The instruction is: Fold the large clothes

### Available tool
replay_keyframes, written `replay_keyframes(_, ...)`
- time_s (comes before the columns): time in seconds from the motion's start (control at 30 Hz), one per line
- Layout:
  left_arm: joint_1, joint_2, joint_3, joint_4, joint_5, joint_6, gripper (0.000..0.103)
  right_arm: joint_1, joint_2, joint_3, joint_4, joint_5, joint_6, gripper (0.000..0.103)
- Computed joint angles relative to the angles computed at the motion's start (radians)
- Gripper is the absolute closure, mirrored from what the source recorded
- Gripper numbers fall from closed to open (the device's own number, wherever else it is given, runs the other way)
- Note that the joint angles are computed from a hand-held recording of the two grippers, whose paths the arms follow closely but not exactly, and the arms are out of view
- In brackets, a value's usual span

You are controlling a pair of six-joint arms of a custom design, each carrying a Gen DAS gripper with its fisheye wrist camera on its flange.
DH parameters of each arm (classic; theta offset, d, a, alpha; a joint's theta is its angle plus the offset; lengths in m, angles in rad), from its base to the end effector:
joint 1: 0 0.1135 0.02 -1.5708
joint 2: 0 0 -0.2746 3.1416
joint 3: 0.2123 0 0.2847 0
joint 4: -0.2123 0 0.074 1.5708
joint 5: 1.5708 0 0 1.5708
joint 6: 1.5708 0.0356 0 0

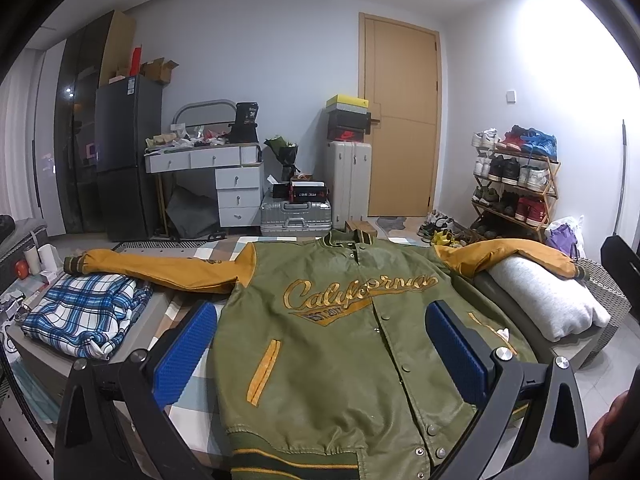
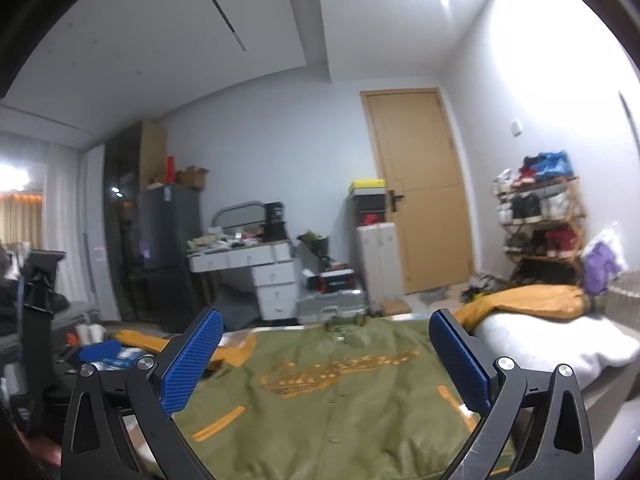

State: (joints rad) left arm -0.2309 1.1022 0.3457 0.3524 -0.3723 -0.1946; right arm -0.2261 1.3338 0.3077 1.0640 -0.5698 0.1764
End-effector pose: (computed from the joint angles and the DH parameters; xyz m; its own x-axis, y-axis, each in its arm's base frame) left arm 0.2347 -0.0419 0.1690 -0.3538 -0.1019 -0.9298 -0.1843 0.9822 -0.0375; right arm 0.2528 -0.0384 0.1774 -0.0227 0.1569 -0.9874 -0.3378 0.9283 0.1552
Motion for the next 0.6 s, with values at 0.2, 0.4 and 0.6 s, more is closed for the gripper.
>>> replay_keyframes(0.2,-0.002,0.0,-0.007,0.012,-0.001,0.003,0.001,-0.006,0.016,0.008,0.009,0.006,0.017,0.0)
replay_keyframes(0.4,-0.002,0.003,-0.009,0.017,0.001,0.009,0.001,0.001,0.014,0.012,0.0,0.04,0.013,0.0)
replay_keyframes(0.6,-0.003,0.004,-0.01,0.019,0.0,0.008,0.001,0.004,0.017,0.014,-0.012,0.039,0.021,0.0)
